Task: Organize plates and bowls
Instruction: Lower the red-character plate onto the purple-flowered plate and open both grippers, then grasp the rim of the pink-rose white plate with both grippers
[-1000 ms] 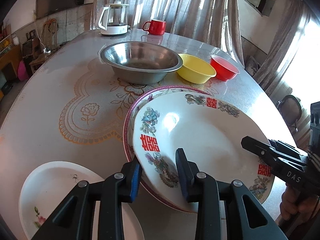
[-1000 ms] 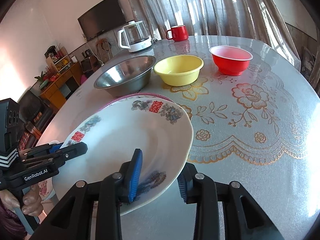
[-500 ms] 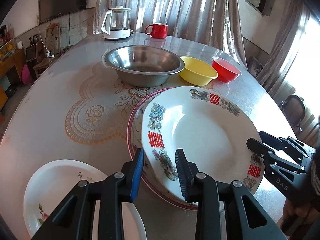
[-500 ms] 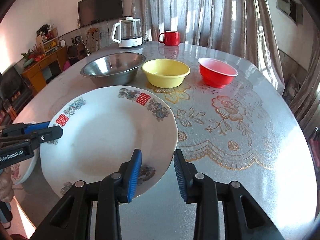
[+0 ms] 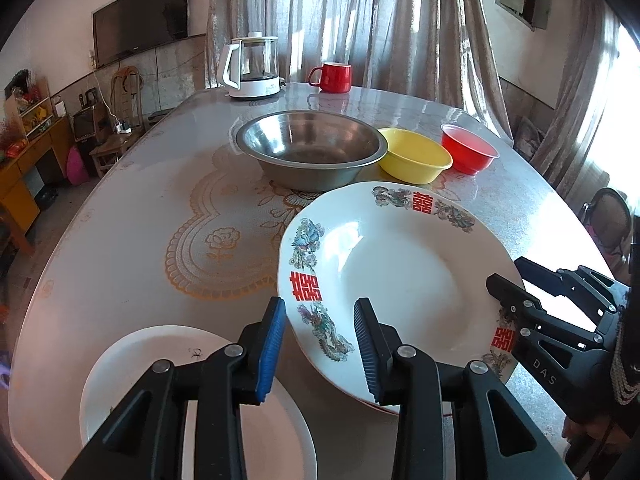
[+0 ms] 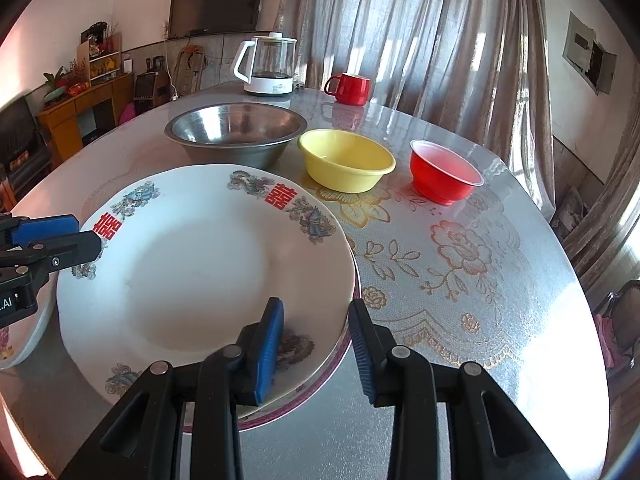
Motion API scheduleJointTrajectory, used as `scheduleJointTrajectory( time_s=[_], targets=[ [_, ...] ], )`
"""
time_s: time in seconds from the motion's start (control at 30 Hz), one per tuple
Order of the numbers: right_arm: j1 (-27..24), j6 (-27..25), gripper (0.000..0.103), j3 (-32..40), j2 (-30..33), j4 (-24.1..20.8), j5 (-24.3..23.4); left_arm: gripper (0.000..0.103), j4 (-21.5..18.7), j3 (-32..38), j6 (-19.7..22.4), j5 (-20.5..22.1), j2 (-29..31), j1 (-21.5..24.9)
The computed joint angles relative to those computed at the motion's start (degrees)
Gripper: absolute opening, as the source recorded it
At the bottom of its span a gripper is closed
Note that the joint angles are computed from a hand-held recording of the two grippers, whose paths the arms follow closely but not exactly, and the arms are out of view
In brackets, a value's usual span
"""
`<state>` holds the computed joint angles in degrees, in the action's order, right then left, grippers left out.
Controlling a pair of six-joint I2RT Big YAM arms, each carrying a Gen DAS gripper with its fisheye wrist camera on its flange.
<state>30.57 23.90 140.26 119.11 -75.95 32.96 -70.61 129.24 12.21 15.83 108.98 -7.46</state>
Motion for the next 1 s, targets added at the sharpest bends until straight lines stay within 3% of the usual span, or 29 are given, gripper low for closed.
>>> scheduleJointTrajectory(
  time_s=[0.33,1.0],
  targets=[
    [0.2,1.9,0.039,1.2,1.1,-0.4,1.0,0.037,3.8,-4.1,0.1,-1.0,-2.9,0.5],
    [-0.1,7.3,0.04,-4.7,-2.6,4.2,-2.0,0.041,8.2,-9.7,-0.2,-1.8,-7.8,2.1]
  ],
)
